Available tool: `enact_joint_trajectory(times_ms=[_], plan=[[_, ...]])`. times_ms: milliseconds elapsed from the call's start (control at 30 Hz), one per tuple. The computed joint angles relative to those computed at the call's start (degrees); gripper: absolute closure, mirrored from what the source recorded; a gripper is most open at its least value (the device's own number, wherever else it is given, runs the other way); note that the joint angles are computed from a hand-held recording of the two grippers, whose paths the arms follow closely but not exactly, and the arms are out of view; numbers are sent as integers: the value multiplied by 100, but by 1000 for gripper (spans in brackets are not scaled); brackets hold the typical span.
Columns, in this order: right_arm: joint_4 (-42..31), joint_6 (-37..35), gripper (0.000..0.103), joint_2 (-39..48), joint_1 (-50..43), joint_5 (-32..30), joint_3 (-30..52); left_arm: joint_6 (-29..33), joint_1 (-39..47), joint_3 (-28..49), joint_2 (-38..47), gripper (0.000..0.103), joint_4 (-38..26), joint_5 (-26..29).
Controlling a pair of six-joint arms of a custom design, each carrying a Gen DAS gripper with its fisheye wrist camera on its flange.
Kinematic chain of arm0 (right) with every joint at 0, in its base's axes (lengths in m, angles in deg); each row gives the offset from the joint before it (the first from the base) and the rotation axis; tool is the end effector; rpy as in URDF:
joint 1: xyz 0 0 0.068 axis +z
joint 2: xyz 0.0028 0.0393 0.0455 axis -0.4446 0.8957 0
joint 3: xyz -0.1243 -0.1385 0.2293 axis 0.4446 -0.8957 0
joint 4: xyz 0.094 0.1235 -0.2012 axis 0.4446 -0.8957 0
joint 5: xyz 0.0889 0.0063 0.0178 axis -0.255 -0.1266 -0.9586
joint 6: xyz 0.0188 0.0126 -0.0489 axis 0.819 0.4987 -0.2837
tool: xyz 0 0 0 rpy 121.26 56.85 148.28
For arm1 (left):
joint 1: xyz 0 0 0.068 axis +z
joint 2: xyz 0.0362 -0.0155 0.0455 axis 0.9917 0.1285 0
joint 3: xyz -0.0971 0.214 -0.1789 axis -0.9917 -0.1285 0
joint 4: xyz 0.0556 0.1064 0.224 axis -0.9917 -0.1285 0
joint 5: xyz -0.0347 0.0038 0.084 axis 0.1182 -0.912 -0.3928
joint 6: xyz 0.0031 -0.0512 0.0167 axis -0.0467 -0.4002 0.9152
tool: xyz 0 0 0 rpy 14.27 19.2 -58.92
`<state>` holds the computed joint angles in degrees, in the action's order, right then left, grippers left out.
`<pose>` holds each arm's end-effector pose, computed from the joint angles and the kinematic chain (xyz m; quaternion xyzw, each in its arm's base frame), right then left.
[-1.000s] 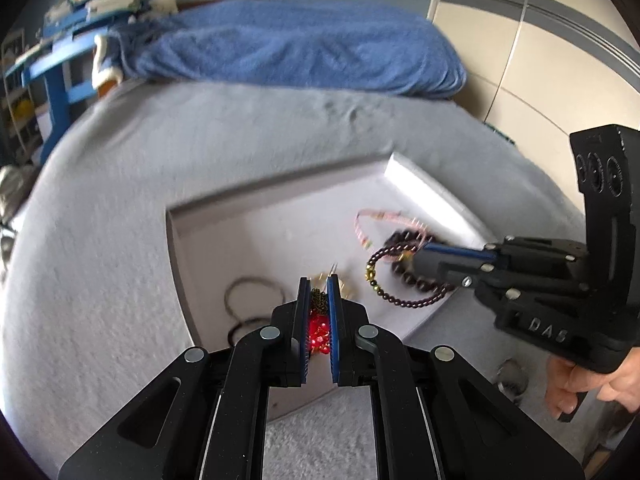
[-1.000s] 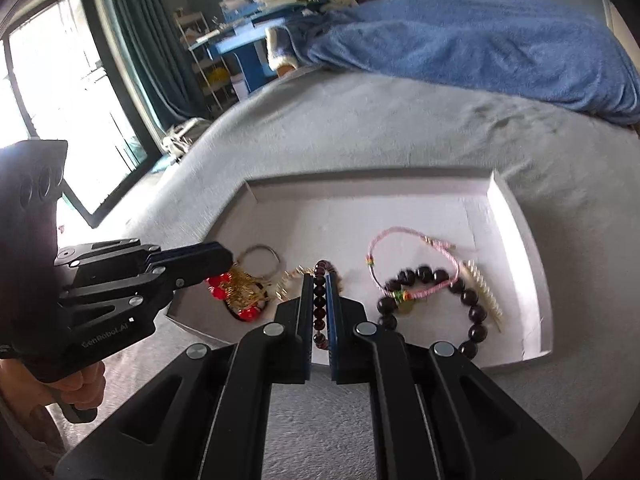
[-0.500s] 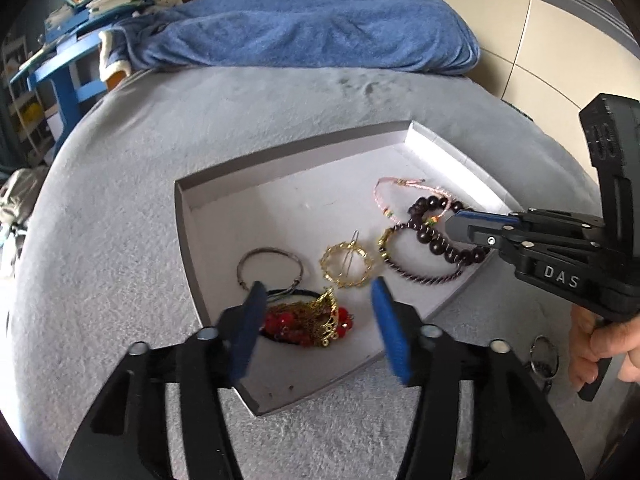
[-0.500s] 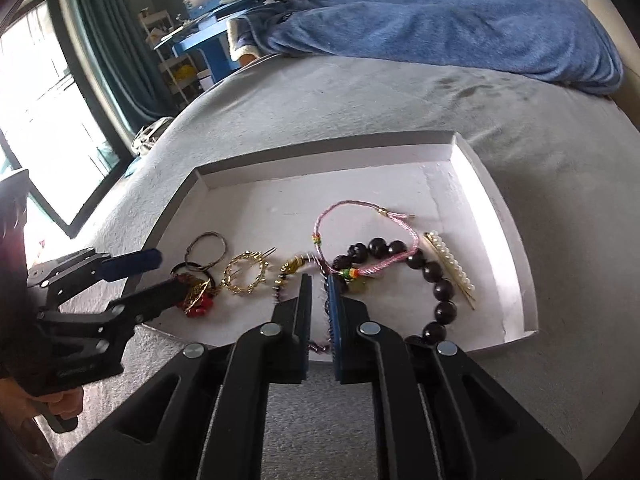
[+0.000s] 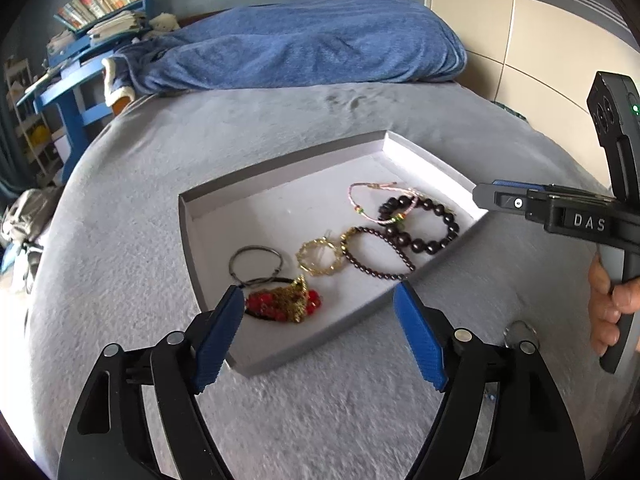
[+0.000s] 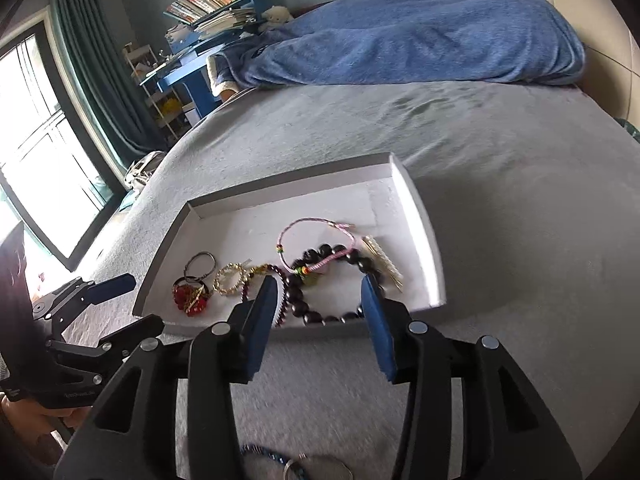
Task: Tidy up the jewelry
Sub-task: 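Carry both items into the grey tray and open both tools, then move both tools back to the blue bracelet and silver bangle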
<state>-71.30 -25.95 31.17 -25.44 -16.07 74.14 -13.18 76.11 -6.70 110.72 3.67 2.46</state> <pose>0.3054 0.0178 0.2712 -0.0625 0.9088 0.1758 0.3732 0.2489 -0.0334 0.2914 0.1527 0.9154 -0.0566 0.3680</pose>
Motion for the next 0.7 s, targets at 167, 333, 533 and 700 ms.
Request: enact_joint_trajectory(times_ms=[167,333,533,700], plan=[[-156,-28,55,-384,-189,-26,-276,-30,-242,-130,-314,25,-170,-130],[-313,-176,55,-783,-311,-54,-548,-131,-505,-299,-655,25,-319,-275],[-507,-402,50,-1205,-504,-139,-893,-362,-717,-471,-1023,25,-521,-361],[-614,-616,47,-1515,-535,-168,-1316,-454,-891,-582,-1195,25,-631,-446]])
